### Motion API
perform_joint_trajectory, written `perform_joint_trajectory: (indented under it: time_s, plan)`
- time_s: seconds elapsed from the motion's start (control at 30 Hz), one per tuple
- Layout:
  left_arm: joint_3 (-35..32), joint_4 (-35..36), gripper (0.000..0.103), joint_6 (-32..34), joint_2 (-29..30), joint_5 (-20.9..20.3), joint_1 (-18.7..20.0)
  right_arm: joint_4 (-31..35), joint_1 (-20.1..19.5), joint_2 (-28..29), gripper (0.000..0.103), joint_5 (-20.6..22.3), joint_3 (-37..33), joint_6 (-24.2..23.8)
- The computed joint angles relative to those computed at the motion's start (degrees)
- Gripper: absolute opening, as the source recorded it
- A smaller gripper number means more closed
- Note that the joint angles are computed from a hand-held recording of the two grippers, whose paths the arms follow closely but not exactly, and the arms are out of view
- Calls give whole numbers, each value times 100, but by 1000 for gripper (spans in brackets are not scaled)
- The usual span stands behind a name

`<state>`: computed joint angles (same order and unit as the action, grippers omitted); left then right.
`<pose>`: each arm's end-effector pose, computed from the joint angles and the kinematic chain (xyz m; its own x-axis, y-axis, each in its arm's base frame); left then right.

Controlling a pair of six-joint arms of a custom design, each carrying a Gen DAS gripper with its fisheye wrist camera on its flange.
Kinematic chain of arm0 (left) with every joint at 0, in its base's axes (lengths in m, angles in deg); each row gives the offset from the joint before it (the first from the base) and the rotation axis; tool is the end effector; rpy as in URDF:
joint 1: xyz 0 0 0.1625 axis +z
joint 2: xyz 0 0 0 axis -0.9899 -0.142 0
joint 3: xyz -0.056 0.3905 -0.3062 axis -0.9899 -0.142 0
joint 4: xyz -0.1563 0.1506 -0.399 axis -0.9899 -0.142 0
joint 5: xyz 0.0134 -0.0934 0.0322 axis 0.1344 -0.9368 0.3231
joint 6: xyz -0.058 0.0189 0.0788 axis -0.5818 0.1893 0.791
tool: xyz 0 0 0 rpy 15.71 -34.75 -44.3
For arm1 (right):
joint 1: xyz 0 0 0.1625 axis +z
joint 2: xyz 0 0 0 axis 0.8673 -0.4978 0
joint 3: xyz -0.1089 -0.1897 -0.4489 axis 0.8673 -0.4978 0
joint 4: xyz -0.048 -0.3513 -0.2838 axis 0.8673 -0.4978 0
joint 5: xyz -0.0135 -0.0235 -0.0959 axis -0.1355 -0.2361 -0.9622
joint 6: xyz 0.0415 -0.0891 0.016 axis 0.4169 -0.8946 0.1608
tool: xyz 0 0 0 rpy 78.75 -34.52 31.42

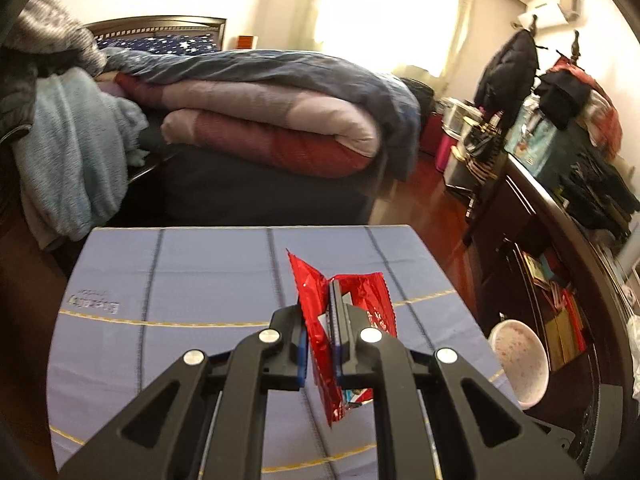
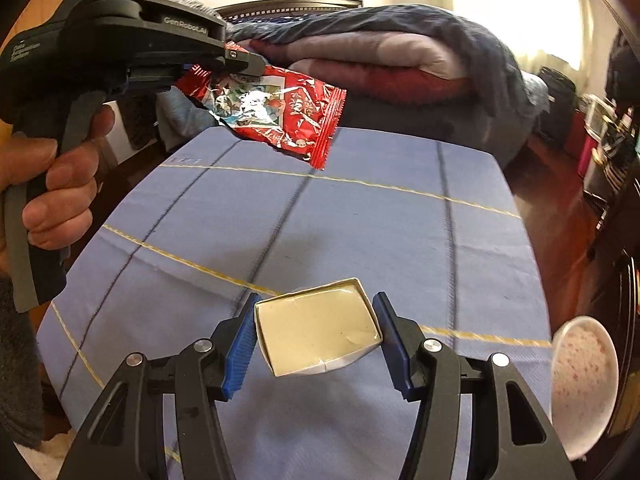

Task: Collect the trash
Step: 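Carry the snack bag and paper box over the wastebasket and open both tools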

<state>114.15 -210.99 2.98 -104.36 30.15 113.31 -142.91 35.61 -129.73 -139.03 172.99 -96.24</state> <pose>-0.2260 -0.3992 0.1579 -0.8242 -0.1693 -0.5404 0.3418 0.6121 -0.7131 0.1489 -0.3689 0.1409 -0.5836 -0.6731 0.4543 -0.7921 0.5950 -0.1359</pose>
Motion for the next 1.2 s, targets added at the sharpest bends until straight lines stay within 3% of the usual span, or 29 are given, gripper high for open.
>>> perform_joint_trajectory:
  time_s: [0.2,0.63,1.2]
  plan:
    - [-334,-468,10,474,569,-199,-91,176,-335,-500,57,-25,93,-129]
    - [-1222,-1166,11,1507,1699,-691,-233,194,-1358,-1415,57,512,240,-292]
    - [-2643,-1492,10,2685,3014,-1661,-195,520,-2659,-2559,57,1005,32,-265]
